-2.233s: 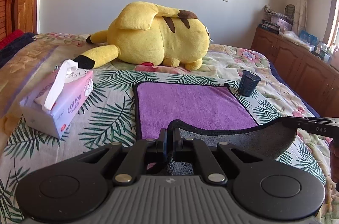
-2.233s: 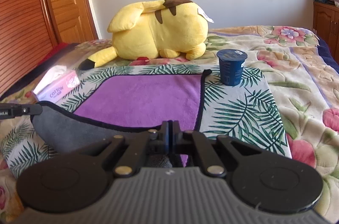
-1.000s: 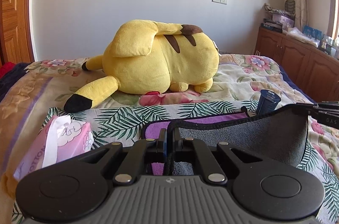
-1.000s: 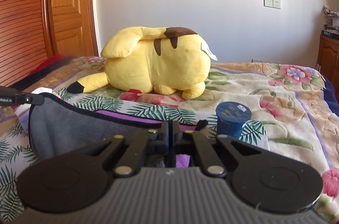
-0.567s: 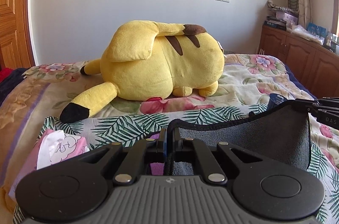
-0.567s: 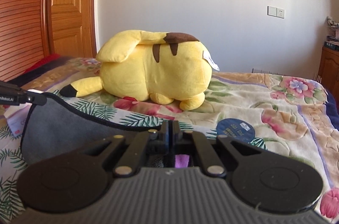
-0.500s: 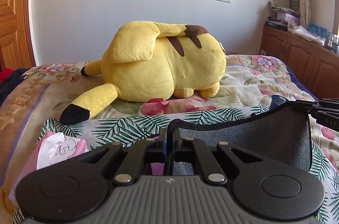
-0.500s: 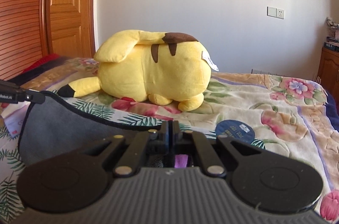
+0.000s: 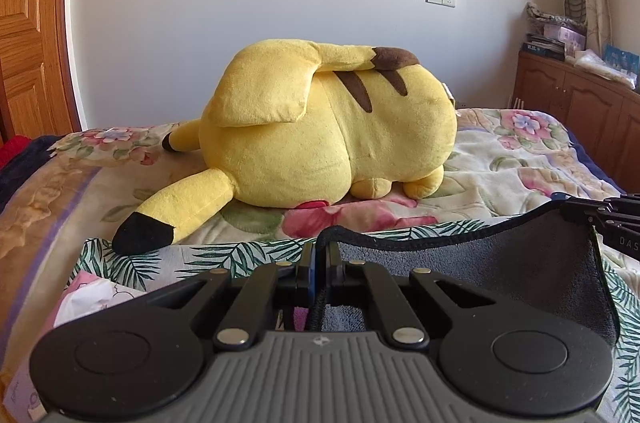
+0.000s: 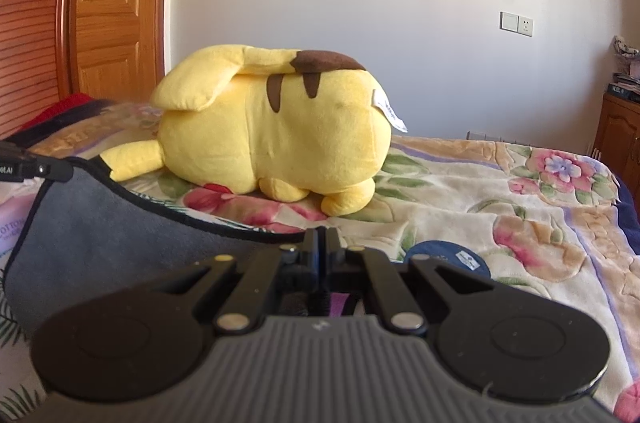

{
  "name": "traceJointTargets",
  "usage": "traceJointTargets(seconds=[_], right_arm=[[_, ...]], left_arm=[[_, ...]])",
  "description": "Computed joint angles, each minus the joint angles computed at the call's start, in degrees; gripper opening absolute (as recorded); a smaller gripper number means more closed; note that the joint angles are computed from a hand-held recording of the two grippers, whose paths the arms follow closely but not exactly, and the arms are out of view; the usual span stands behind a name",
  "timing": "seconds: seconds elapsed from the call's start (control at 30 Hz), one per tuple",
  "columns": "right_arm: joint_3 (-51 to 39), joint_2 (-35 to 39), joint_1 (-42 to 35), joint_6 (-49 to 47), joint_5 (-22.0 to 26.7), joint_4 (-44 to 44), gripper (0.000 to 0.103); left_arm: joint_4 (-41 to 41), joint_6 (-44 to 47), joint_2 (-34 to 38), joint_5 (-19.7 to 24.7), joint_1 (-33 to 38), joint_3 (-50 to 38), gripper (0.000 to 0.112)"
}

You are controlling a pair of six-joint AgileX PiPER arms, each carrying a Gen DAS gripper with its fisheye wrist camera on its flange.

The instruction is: Fold towel

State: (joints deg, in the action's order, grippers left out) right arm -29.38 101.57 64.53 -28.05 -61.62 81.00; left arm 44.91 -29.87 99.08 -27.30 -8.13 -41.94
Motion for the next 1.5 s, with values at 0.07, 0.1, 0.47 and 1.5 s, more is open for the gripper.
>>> traceJointTargets(seconds=[0.07,0.1,0.47,1.5], right_arm=[[-0.6,1.3,-1.4,-0.3,0.7,-1.2,0.004],[-0.9,2.0,-2.0,-0.4,1.0,-1.6,0.004],[0.1,5.9,-7.5,6.6,6.6,-8.2,0.004],[1.0,-1.8,1.5,-1.2,9.3,5.2,0.045]], left_arm=[[-1.5,1.4,1.8,0.6,-0.6,-1.3,0.000],[-2.9,2.7,2.7,1.0,-1.0,-1.8,0.000],[-13.1,11.5,10.5,2.6,-2.8,-5.3,0.000],[-13.5,10.4,-2.7,4.8,-5.0,6.1,0.057]])
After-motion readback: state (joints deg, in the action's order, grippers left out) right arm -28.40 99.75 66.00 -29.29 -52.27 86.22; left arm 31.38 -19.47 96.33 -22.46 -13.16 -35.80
